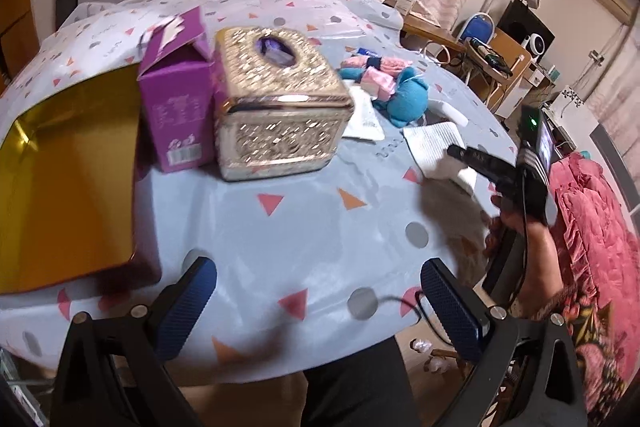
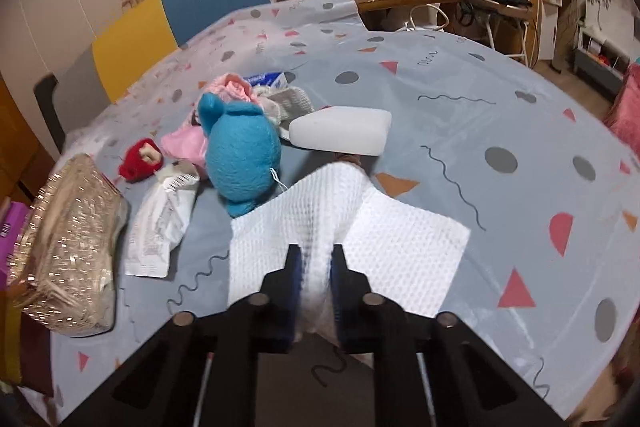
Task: Organize soft objects
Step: 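Reach the right tool to the white waffle towel and grasp it, then grasp the pink satin scrunchie with the left tool while the right tool holds the towel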
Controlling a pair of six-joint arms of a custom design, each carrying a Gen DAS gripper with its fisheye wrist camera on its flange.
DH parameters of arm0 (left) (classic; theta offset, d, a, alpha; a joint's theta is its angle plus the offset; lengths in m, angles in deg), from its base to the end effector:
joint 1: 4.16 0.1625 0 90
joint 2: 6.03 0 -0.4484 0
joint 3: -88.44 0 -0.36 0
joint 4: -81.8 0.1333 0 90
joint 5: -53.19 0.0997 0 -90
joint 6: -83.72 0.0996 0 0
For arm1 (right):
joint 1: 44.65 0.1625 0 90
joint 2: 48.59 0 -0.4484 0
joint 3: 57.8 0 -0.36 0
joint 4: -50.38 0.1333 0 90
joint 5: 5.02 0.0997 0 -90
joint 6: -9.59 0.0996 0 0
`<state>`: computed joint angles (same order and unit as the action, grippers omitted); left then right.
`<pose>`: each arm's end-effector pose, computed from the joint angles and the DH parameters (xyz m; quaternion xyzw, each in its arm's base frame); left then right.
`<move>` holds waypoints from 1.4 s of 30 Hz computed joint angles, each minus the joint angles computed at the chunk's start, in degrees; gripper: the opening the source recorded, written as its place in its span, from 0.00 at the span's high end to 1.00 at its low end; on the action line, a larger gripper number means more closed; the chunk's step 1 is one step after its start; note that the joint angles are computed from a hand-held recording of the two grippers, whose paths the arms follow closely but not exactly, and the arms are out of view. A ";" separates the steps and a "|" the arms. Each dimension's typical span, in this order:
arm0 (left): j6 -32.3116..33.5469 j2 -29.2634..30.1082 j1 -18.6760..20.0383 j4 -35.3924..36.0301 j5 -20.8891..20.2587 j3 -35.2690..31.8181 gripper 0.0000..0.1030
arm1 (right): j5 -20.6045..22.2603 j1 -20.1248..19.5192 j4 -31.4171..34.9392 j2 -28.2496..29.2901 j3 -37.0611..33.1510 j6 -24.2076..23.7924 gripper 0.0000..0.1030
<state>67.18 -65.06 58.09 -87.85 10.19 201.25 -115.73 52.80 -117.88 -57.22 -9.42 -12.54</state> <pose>-0.0796 -0.5941 0.2389 -0.0015 0.8982 -0.3366 0.2826 0.2083 -0.8362 -0.0112 0.1798 -0.9130 0.3001 0.2097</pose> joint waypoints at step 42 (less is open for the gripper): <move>21.28 49.42 4.68 37.39 -1.69 -80.54 0.22 | 11.80 -6.07 -27.00 -11.00 30.17 4.60 0.89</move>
